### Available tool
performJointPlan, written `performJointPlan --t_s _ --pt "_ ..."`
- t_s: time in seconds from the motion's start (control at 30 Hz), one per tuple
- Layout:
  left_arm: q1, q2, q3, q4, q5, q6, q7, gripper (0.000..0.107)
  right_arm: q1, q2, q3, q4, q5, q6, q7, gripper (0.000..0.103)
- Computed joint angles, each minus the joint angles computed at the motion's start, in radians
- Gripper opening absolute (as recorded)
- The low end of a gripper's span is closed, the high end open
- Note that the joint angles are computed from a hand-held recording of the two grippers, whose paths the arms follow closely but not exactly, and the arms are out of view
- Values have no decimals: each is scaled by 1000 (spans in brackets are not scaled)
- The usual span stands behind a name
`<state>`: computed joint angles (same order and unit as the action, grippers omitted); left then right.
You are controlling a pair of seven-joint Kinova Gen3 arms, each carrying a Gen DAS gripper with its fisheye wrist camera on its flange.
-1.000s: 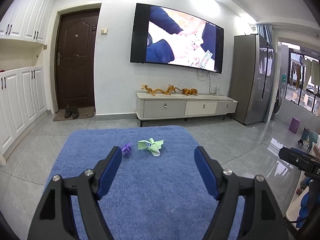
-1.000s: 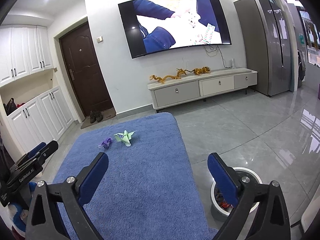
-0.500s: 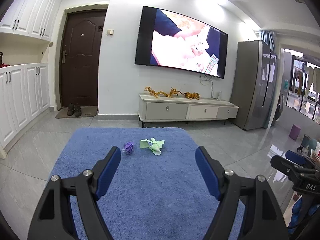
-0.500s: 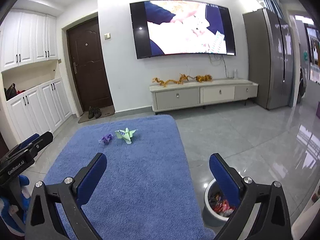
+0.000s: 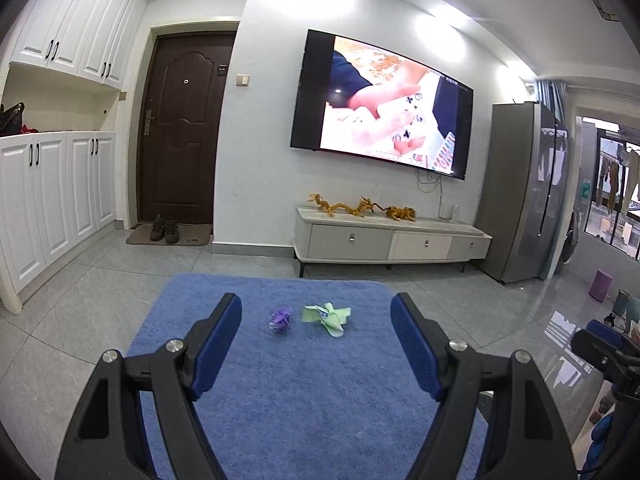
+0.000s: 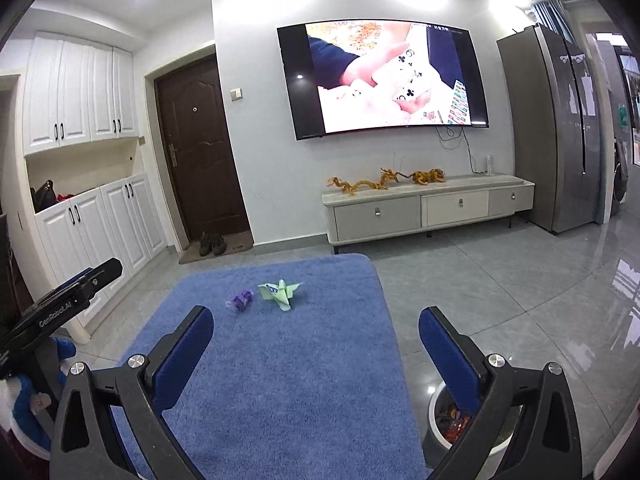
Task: Collect trash
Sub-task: 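Move both open tools back over the purple wrapper and green paper, then grasp the purple wrapper with left tool while right tool grasps green paper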
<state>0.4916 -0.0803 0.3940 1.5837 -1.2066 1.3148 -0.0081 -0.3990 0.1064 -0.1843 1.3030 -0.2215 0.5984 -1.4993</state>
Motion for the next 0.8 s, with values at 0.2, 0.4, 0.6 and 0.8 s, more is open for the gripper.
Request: performJointPlan --t_s 0.2,0.4,0.6,0.8 --pt "-45 -16 -35 -49 46 -26 -111 76 6 30 -5 -34 -26 0 28 103" --pt "-103 -7 -49 -130 46 -26 -205 76 22 85 -16 -126 -71 65 81 103" --pt "-126 28 -75 -232 3 15 -306 76 10 143 -14 -239 -62 125 81 103" --pt "-162 47 -144 -300 5 15 -372 76 -15 224 -11 -382 -44 198 81 103"
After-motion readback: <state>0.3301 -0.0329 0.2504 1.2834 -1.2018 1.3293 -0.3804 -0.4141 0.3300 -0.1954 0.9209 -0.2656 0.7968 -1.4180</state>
